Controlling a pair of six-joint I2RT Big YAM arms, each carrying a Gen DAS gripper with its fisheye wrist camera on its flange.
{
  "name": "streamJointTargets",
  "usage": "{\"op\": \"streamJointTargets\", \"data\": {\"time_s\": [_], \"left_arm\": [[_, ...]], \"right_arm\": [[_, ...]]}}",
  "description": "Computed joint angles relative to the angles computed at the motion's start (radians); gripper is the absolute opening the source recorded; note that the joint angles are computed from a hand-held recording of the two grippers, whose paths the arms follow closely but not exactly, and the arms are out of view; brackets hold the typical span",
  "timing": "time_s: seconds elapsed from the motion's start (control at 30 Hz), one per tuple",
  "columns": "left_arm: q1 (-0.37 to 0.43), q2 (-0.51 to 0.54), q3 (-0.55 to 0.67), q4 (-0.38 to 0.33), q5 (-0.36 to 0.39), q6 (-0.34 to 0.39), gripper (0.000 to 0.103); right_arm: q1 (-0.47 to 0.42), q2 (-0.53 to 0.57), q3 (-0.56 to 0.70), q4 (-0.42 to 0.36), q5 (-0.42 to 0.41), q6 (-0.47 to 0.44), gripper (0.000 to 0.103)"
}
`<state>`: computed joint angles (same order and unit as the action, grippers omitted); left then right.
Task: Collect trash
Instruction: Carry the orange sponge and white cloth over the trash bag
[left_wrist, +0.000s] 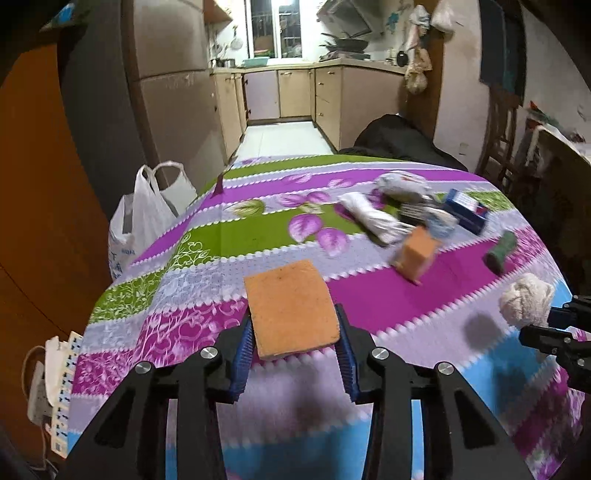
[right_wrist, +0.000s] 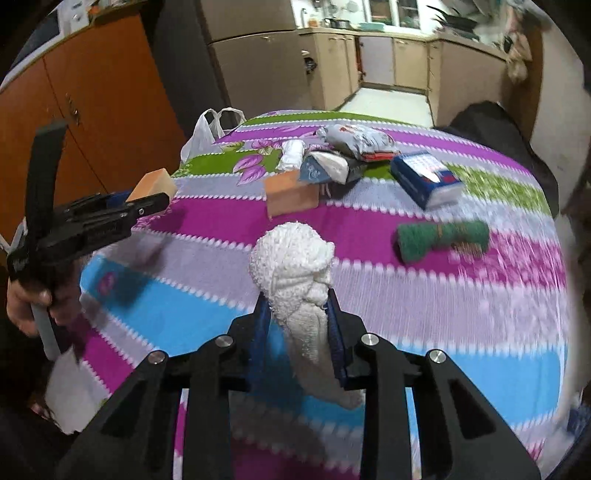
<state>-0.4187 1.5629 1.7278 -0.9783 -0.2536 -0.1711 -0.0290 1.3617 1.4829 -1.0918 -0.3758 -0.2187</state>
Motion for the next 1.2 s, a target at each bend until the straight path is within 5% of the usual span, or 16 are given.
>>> {"op": "streamJointTargets", "data": {"time_s": [0.3,0.63,1.03,1.2], "left_arm": [[-0.136,-0.074,-0.024,0.016,-0.136,0.045,0.041],[-0.253,-0.028,0.092,-0.004,-0.204,0.114,0.041],[-0.371,0.164,0.383,-0.122,-0.044,0.187,0.041],[-0.428,0.309,0.602,-0.218,0.024,0.216,0.041]], "right_arm": [[-0.049,-0.118,-0.058,-0.048,0.008,0.042,0.028],[-0.189,-0.186,-0.021,-0.094,-0.023,0.036,0.028],[-0.481,-0.185,0.060,-0.187,-0.045,-0.011,0.028],[-0.604,-0.166,0.111,-0.232,-0.031,-0.046,0.028]]}}
